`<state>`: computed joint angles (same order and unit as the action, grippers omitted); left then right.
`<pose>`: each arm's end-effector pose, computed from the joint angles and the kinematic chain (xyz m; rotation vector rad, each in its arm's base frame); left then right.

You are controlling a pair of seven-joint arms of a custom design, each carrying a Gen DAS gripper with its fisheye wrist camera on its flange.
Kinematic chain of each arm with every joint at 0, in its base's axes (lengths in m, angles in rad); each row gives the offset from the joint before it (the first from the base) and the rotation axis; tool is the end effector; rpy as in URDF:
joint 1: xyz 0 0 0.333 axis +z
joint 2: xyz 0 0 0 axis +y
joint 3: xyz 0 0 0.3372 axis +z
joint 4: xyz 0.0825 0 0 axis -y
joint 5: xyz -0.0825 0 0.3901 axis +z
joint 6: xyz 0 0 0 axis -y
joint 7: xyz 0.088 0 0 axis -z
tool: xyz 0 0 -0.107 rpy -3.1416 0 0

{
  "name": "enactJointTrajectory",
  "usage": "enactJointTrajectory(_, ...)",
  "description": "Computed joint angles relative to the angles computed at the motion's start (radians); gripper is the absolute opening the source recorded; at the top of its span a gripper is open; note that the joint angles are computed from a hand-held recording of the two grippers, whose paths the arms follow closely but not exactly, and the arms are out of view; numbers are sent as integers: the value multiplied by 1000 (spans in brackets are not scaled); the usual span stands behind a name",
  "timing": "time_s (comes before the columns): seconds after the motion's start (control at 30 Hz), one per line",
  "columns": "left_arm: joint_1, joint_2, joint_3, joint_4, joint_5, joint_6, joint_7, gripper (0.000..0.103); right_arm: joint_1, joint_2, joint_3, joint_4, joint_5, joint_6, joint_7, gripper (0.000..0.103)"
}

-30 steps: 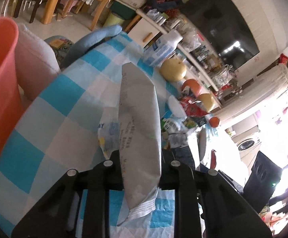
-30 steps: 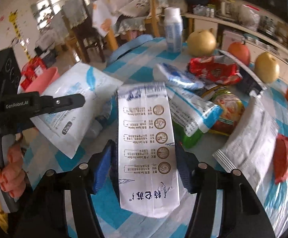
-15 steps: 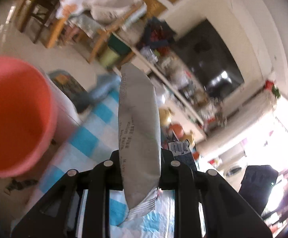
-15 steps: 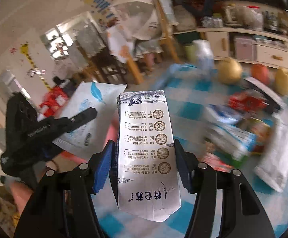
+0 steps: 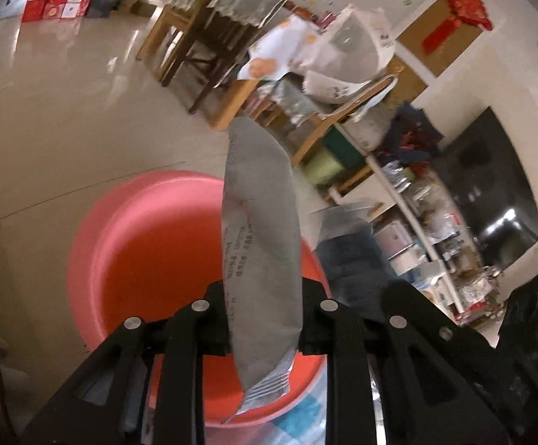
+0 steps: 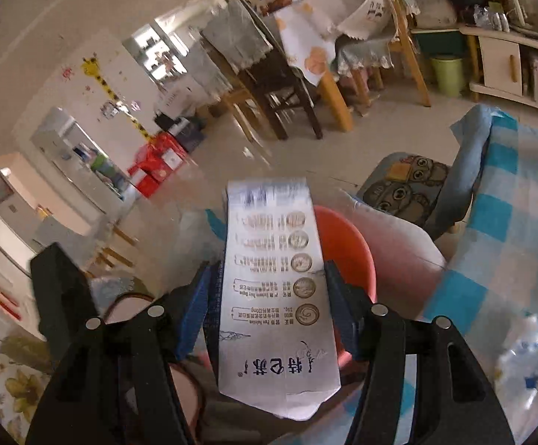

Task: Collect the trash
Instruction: 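Carry both packets over the pink bucket and open both tools to drop them, then move both open tools back over the snack pile on the table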

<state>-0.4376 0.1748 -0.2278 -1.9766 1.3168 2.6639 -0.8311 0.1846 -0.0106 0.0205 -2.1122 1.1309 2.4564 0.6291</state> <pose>0.4808 -0.4049 0.4413 -2.3245 1.1007 -1.2191 0.5647 0.1171 0.4747 -1.8424 1.2850 0.0712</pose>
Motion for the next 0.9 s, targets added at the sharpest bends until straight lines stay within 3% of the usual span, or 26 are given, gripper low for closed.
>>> enactJointTrajectory(0.07, 4, 16, -5, 8, -67, -19, 64, 35, 4, 19, 5, 4, -25, 30, 35, 81)
enactJointTrajectory(0.1, 2, 19, -3, 7, -75, -24, 72, 43, 5, 17, 7, -4, -23, 56, 34, 82)
enactJointTrajectory(0.23, -31, 12, -7, 17, -92, -192, 113, 66, -8, -42, -11, -81, 42, 104, -41, 87)
enactJointTrajectory(0.33, -48, 18, -16, 37, -105, -299, 157, 68, -30, -90, -41, -145, 76, 111, -92, 90)
enactJointTrajectory(0.47, -65, 45, -18, 75, -51, -343, 206, 68, -68, -167, -81, -241, 46, 115, -111, 90)
enactJointTrajectory(0.6, -85, 130, -17, 167, -72, -335, 377, 68, -116, -244, -127, -328, 7, 105, -131, 90)
enactJointTrajectory(0.67, -114, 182, -9, 232, -90, -384, 497, 68, -141, -283, -149, -369, -7, 105, -143, 90)
enactJointTrajectory(0.77, -191, 262, 20, 351, -81, -563, 677, 68, -176, -336, -175, -429, -26, 121, -163, 90)
enactJointTrajectory(0.9, -218, 298, 39, 407, -133, -610, 769, 68, -213, -363, -217, -467, -23, 134, -194, 90)
